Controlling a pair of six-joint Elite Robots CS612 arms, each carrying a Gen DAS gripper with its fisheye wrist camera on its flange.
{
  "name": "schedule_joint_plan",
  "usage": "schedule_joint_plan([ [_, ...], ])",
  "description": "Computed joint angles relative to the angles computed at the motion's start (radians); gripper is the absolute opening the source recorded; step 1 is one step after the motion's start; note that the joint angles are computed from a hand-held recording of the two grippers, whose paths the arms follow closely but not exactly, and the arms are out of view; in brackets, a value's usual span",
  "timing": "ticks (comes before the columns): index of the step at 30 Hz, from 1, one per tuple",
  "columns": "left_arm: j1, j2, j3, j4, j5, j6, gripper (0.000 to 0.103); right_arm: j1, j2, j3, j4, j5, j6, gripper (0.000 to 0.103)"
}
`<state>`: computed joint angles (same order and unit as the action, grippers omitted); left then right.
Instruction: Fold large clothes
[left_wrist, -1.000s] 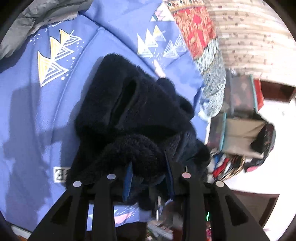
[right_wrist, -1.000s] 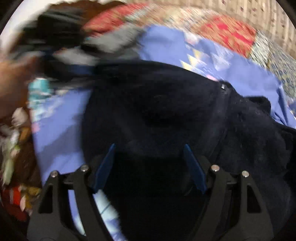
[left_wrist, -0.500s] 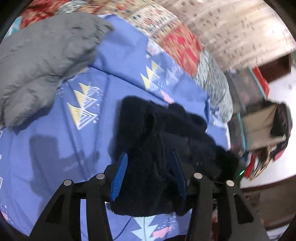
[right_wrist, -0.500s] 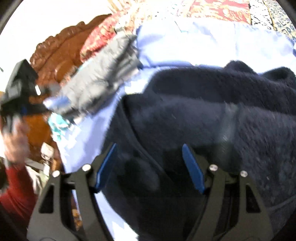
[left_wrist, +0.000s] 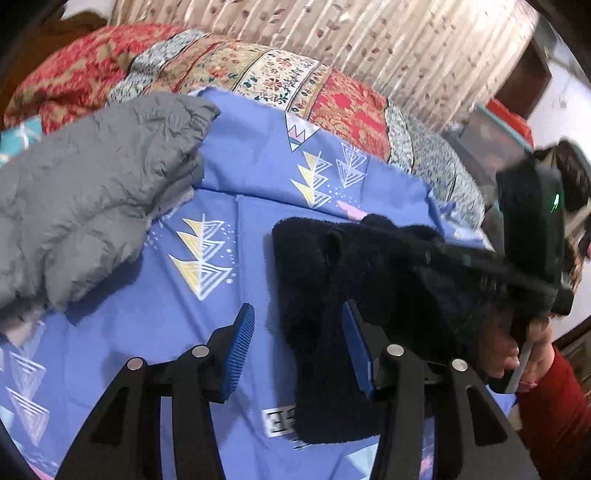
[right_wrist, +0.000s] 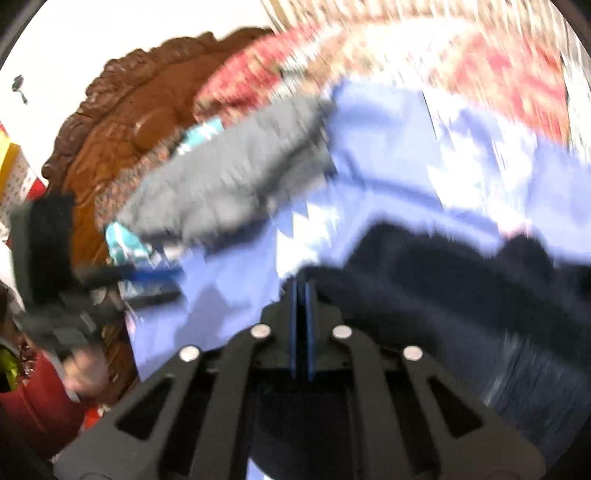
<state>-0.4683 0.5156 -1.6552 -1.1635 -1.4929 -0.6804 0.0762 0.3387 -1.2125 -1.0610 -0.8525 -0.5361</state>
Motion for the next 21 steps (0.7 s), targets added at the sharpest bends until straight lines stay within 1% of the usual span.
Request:
schedule_joint_plan([
  [2,0.001,0.007,0.011,-0.037,-0.016,-0.017,0.070,0.021,-0.012,0.039,-0.053,-0.052,0.016,0.004],
  [3,-0.002,0.008,0.022,-0.051,-0.015,-0.013,0.070,0.038,-0.012,0.061,-0.099,-0.123,0.024,0.004],
  [4,-0.004,0.007,0.042,-0.066,-0.013,0.000,0.070,0.054,-0.006,0.077,-0.143,-0.212,0.035,0.005],
  [5,-0.007,0.008,0.056,-0.073,-0.010,0.005,0.071,0.064,-0.003,0.096,-0.157,-0.284,0.050,0.006],
  [6,-0.008,0.009,0.068,-0.083,-0.011,0.006,0.072,0.066,-0.007,0.128,-0.133,-0.314,0.075,0.011],
  [7,-0.006,0.012,0.088,-0.101,-0.028,0.003,0.072,0.058,-0.016,0.158,-0.080,-0.303,0.103,0.013],
  [8,-0.003,0.013,0.106,-0.110,-0.048,-0.005,0.072,0.042,-0.020,0.167,-0.029,-0.249,0.132,0.014],
  [9,-0.001,0.015,0.118,-0.111,-0.063,-0.009,0.072,0.020,-0.016,0.156,0.003,-0.172,0.142,0.014],
  [10,0.001,0.014,0.137,-0.112,-0.082,-0.009,0.072,-0.008,-0.004,0.118,0.016,-0.088,0.165,0.014],
  [11,0.002,0.013,0.151,-0.110,-0.085,-0.004,0.073,-0.037,0.009,0.073,0.009,-0.019,0.174,0.015],
  [12,0.002,0.012,0.161,-0.106,-0.080,0.001,0.073,-0.063,0.022,0.027,0.000,0.021,0.171,0.024],
  [13,0.003,0.011,0.171,-0.103,-0.076,0.005,0.073,-0.092,0.039,-0.034,-0.027,0.032,0.171,0.047],
  [14,0.006,0.012,0.175,-0.104,-0.081,0.008,0.074,-0.122,0.064,-0.106,-0.089,0.001,0.181,0.059],
  [15,0.008,0.012,0.181,-0.108,-0.084,0.011,0.078,-0.141,0.086,-0.158,-0.158,-0.045,0.193,0.076],
  [16,0.009,0.012,0.185,-0.111,-0.081,0.012,0.080,-0.163,0.115,-0.220,-0.251,-0.133,0.193,0.079],
  [17,0.011,0.009,0.193,-0.118,-0.080,0.010,0.082,-0.177,0.135,-0.263,-0.303,-0.235,0.157,0.080],
  [18,0.013,0.007,0.200,-0.128,-0.086,0.009,0.082,-0.185,0.144,-0.283,-0.312,-0.299,0.123,0.079],
  [19,0.014,0.004,0.207,-0.140,-0.089,0.008,0.082,-0.195,0.152,-0.302,-0.293,-0.364,0.077,0.079],
  [20,0.013,0.002,0.212,-0.147,-0.086,0.010,0.082,-0.205,0.158,-0.314,-0.257,-0.402,0.043,0.079],
  [21,0.011,-0.002,0.221,-0.151,-0.081,0.012,0.080,-0.209,0.163,-0.319,-0.235,-0.422,0.025,0.079],
])
